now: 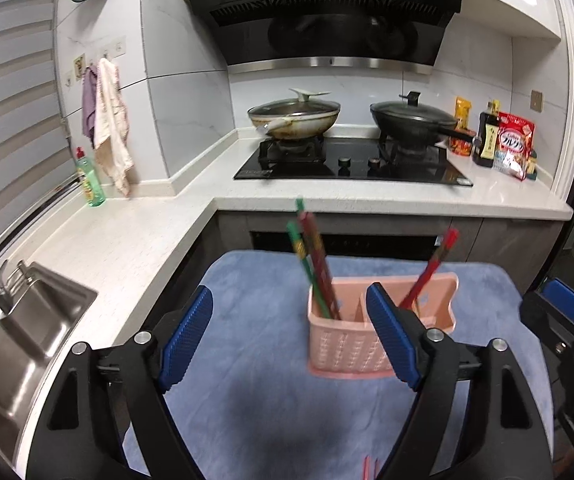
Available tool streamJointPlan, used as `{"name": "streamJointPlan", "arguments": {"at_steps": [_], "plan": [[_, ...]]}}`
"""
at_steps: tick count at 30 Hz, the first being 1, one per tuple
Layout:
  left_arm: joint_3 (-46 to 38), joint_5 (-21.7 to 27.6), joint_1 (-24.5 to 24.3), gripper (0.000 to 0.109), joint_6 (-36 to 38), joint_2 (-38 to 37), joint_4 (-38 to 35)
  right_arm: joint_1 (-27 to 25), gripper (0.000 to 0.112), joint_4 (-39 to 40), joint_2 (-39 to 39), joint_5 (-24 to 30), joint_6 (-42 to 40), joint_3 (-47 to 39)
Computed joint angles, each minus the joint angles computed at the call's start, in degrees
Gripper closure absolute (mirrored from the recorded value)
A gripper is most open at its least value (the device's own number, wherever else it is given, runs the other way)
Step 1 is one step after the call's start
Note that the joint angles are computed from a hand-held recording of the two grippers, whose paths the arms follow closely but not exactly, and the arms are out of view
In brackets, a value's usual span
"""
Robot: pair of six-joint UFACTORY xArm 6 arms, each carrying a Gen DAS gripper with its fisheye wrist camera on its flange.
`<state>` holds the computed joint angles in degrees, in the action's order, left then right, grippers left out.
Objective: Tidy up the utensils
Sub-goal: 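Withdraw both tools from the holder toward the last two red chopsticks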
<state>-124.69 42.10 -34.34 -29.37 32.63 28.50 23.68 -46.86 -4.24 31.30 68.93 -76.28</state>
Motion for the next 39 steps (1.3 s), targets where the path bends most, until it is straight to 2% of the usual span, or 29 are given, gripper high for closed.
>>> {"name": "streamJointPlan", "arguments": {"at_steps": [8,13,17,20,25,29,32,39], "plan": [[28.17,-5.58,-0.57,0.033,-6.40,-16.61,4.03,8.79,0.073,-6.37,-9.07,7.28,9.73,12.51],[42.60,-8.17,-0.54,0.033,-9.38,-24.73,5.03,14.21,0.072,-5.96,-12.67,10.44,14.57,19.42],[51.68,-9.26,-0.33,0.033,-9.06,-29.10,2.51,19.08,0.072,-4.98,-13.80,12.61,18.50,24.64],[56.67,-9.47,-0.24,0.033,-9.16,-31.06,1.04,21.97,0.072,-3.39,-13.42,12.90,21.54,27.50],[63.36,-9.75,-0.58,0.033,-11.56,-33.93,2.80,25.72,0.072,-0.72,-10.90,12.33,25.30,29.70],[67.23,-10.91,-0.58,0.033,-10.18,-35.65,0.02,26.89,0.072,1.11,-9.26,10.08,27.40,30.53],[69.18,-11.08,-0.69,0.033,-11.92,-36.83,1.91,27.49,0.072,1.39,-8.02,9.37,28.50,30.17],[71.05,-11.32,-0.12,0.033,-11.54,-37.78,0.64,27.97,0.074,2.42,-5.70,8.61,27.89,28.71]]}}
